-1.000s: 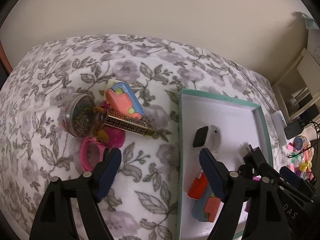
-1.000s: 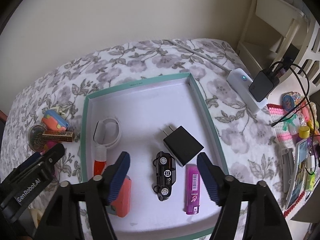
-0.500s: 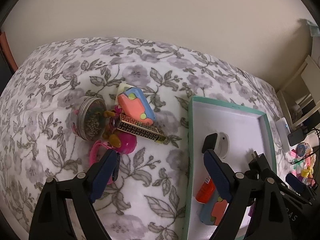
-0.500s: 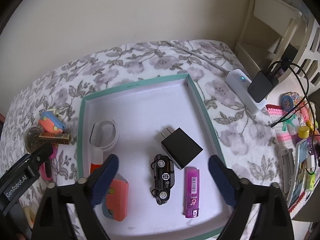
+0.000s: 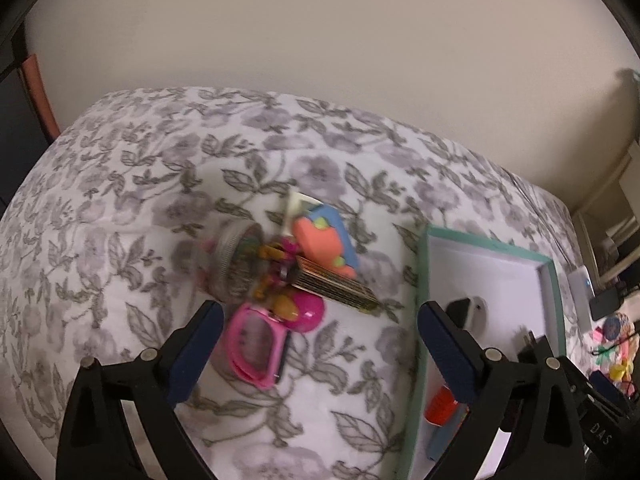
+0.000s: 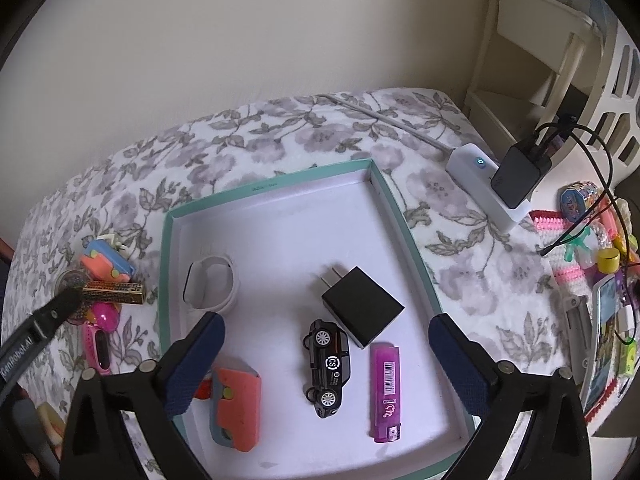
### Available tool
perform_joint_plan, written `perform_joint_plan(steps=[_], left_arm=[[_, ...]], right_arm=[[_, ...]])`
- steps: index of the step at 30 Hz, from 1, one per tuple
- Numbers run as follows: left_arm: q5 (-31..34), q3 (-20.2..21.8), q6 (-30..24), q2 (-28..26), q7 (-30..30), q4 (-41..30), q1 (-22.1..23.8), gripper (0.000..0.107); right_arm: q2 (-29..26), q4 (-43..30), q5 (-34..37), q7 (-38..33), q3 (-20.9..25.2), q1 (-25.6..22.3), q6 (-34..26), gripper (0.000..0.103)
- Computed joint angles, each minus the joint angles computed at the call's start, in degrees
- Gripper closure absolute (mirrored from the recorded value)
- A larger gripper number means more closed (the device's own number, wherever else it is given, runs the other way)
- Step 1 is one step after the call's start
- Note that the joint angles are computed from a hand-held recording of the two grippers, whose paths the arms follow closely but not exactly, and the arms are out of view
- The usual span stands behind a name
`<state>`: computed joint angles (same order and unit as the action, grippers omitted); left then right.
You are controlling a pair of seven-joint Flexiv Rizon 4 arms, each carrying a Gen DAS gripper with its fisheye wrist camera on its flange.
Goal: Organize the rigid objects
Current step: 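Move both tools back over the remaining pile of items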
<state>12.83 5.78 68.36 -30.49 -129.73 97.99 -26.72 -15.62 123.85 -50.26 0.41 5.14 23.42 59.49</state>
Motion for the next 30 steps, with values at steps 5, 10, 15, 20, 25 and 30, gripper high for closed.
perform_joint_plan(steps=[5, 10, 15, 20, 25, 30], left_arm=[[-1.34, -0.18, 0.21, 1.09, 0.31, 1.65, 1.72, 0.009], [-0.27, 1.26, -0.78, 2.67, -1.55, 2.66, 2.2, 0.009], [-0.95, 0.33, -0.76, 4.31, -1.16, 4.72, 4.77, 0.009], [-2.2, -0.18, -0.77, 4.95, -1.13, 6.55, 6.71, 0.009], [-4.34, -0.7, -0.87, 4.95, -1.38, 8.22, 8.31, 0.009], [-6.02, -1.62, -2.05, 3.94, 0.01, 8.39, 9.23, 0.009]], right_arm=[[-0.45, -0.77, -0.82, -0.66, 0.01, 0.45, -0.09, 0.0], [-1.11, -1.76, -1.82, -0.95, -0.06, 1.01, 1.49, 0.0], [-2.42, -3.32, -2.74, -1.4, -0.34, 2.08, 3.4, 0.0], [-3.87, -4.83, -4.71, -0.9, -1.22, 3.35, 6.72, 0.0], [-5.98, -7.21, -4.89, -2.94, -1.46, 5.07, 7.72, 0.0], [-8.7, -9.44, -3.01, -5.46, -1.87, 6.61, 10.74, 0.0]])
